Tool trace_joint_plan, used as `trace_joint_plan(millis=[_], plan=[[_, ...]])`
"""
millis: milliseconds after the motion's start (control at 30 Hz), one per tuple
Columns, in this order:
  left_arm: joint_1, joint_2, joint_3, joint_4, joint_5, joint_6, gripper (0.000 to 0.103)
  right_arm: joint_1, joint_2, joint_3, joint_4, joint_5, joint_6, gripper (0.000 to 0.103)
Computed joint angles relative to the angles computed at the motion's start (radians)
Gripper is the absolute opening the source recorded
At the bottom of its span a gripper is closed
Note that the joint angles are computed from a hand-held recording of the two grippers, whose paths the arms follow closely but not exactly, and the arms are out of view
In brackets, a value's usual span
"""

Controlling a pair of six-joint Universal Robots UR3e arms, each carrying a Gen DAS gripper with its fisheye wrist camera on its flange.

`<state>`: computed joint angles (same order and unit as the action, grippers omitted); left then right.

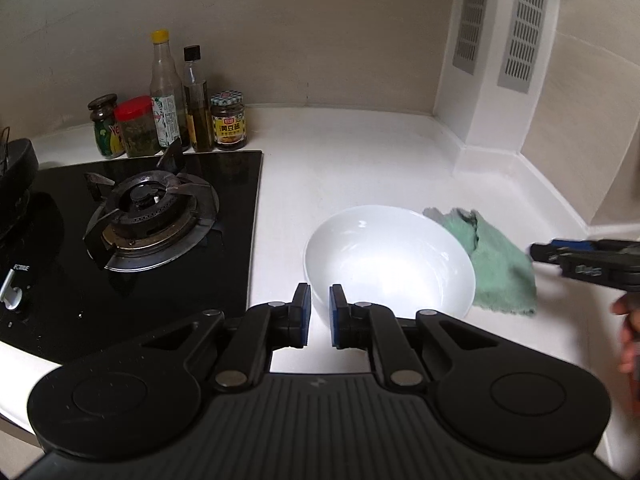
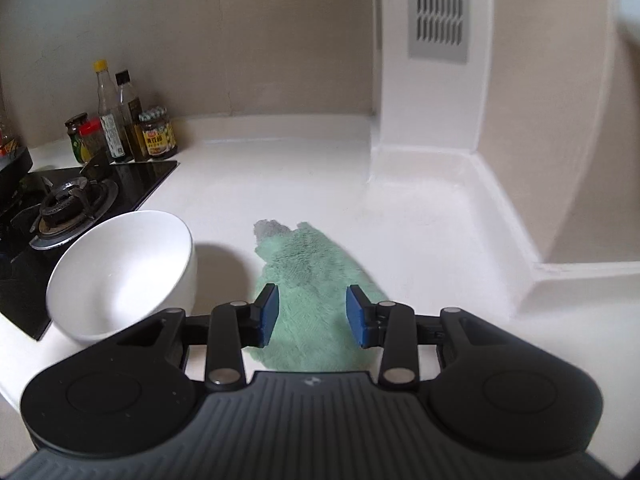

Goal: Clean bowl
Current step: 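Grasp the green cloth with the right gripper and lift it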

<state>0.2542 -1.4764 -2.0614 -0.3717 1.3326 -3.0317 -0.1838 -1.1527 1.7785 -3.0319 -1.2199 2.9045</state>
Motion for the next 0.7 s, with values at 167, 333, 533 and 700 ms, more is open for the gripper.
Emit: trace_joint_plan(millis=[167, 333, 533, 700], plan=[[0.009, -0.061, 0.067, -0.027, -0.024, 0.024, 0.012, 0.08, 0.152, -0.173, 0.037, -0.079, -0.024, 0.033], [0.05, -0.127, 0.141, -0.069, -0.103, 0.107, 0.012, 0.15, 0.259, -0.297, 0.065, -0.199, -0.028, 0.032], [0.109, -0.211, 0.239, -0.156, -0.2, 0.239, 0.012, 0.193, 0.309, -0.366, 0.111, -0.292, -0.003, 0.027], [0.142, -0.277, 0.331, -0.255, -0.275, 0.343, 0.012, 0.189, 0.233, -0.251, 0.019, -0.32, 0.06, 0.007]])
